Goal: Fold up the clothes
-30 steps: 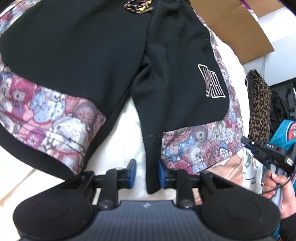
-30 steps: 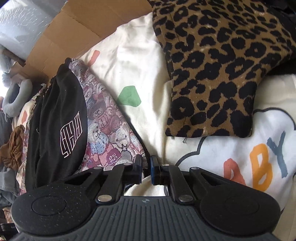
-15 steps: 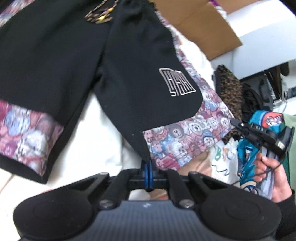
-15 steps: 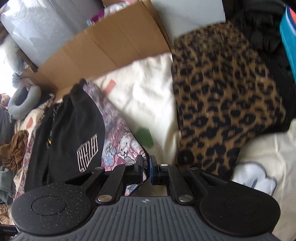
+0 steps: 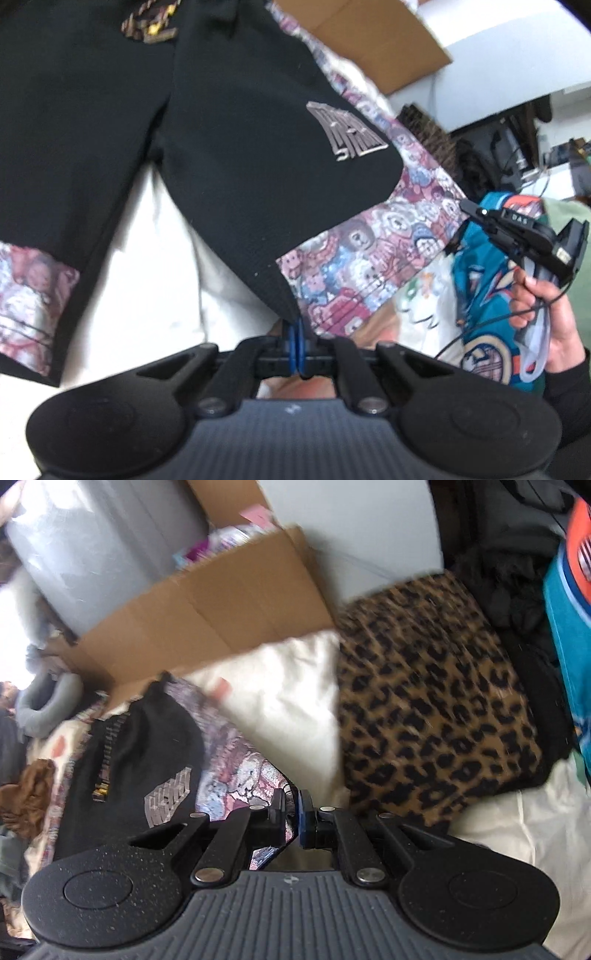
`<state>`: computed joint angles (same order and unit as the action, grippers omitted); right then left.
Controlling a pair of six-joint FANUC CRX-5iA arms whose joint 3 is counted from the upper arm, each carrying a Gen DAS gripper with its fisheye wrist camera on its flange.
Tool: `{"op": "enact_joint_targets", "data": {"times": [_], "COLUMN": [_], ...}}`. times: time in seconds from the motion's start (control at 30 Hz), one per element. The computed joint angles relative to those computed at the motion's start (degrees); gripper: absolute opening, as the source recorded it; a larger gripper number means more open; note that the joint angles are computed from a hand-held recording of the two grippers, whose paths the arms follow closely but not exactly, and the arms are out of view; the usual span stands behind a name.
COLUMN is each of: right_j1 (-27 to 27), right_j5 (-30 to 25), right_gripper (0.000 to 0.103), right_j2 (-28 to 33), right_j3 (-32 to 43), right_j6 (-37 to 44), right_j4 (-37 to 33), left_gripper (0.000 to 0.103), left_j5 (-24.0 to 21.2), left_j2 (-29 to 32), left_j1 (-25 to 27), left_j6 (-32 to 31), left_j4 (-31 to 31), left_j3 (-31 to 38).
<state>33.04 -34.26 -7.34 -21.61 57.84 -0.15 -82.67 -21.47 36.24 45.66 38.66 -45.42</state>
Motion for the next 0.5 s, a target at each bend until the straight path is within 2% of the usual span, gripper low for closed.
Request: {"op": "enact_joint_targets", "data": {"times": [0.2, 0.37, 0.5], "right_j1": [0.5, 1.3, 1.8], "right_j5": [-1.0, -0.2, -0.9], "right_gripper": [0.004, 0.005, 0.009], "right_j2": [4.5, 6.1, 6.3], "right_j3": [-1.7, -3.2, -3.1], "right_j6": [-1.2, -2.5, -4.3], "right_j4": [1.3, 3.2, 4.4], "left_gripper": [0.002, 0.002, 0.003], "left_j5": [1.4, 1.5, 1.2], "left_j2": [2.2, 3.2, 3.3], "left_j1": [-0.4, 0.4, 0.2], "left_j6": [0.5, 0.9, 2.2], "left_j4": [-4.7, -5.3, -5.7], "left_j3": [-0.2, -0.5, 0.0]}}
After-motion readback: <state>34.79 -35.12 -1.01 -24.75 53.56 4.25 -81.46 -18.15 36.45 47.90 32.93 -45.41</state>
